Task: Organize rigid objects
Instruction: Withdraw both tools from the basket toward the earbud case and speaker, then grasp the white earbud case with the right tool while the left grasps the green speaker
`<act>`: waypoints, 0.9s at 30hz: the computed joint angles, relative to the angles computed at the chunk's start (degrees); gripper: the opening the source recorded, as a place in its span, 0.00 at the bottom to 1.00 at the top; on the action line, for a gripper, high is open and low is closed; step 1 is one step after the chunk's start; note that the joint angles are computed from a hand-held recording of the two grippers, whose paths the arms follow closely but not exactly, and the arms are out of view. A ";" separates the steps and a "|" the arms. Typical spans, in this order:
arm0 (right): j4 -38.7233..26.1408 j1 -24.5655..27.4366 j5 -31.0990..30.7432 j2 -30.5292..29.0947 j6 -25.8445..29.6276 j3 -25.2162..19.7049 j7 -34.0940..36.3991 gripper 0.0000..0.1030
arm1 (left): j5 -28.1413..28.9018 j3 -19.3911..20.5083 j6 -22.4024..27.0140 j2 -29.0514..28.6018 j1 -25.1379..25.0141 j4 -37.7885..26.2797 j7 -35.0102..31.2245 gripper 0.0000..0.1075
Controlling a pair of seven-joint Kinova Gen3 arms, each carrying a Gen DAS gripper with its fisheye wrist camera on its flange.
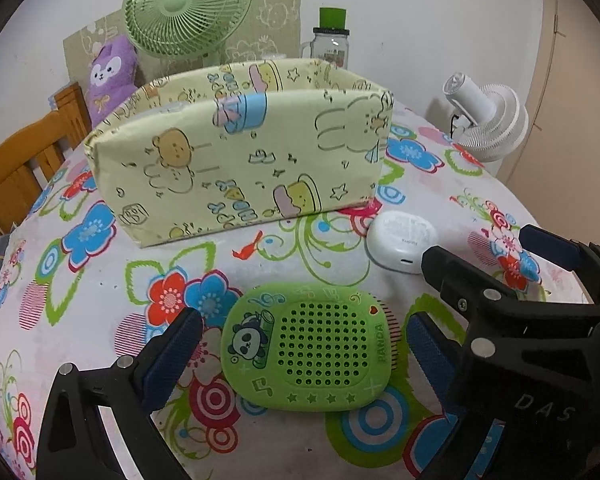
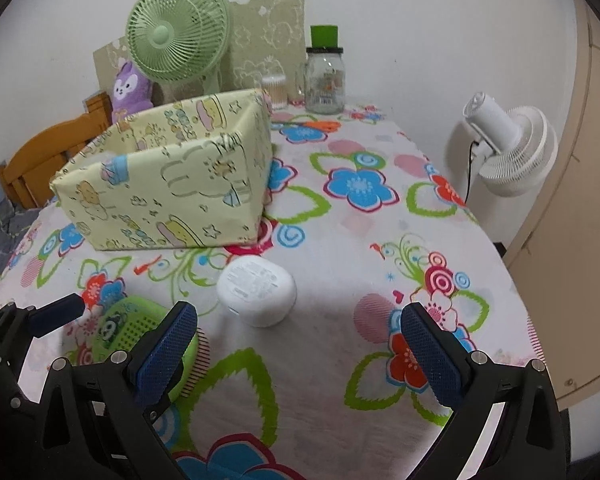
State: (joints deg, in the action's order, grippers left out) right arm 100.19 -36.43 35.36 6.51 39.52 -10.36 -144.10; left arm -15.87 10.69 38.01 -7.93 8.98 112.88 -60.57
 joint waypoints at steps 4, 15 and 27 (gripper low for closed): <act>0.09 0.23 -0.45 0.59 -0.30 0.23 0.23 1.00 | -0.97 0.60 1.09 1.21 0.00 -0.48 1.72 0.96; 0.48 0.13 -1.16 1.30 -0.57 0.79 0.73 1.00 | -3.85 0.22 2.23 3.20 2.48 -0.95 5.78 0.96; -0.01 -0.27 -1.48 1.98 -0.36 1.12 1.30 1.00 | -3.42 -0.70 2.00 3.16 2.62 -0.97 5.53 0.89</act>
State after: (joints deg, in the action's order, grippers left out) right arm 100.17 -36.70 33.88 8.49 39.16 -9.24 -142.79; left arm -19.29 9.99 40.01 -4.78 11.61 111.92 -55.05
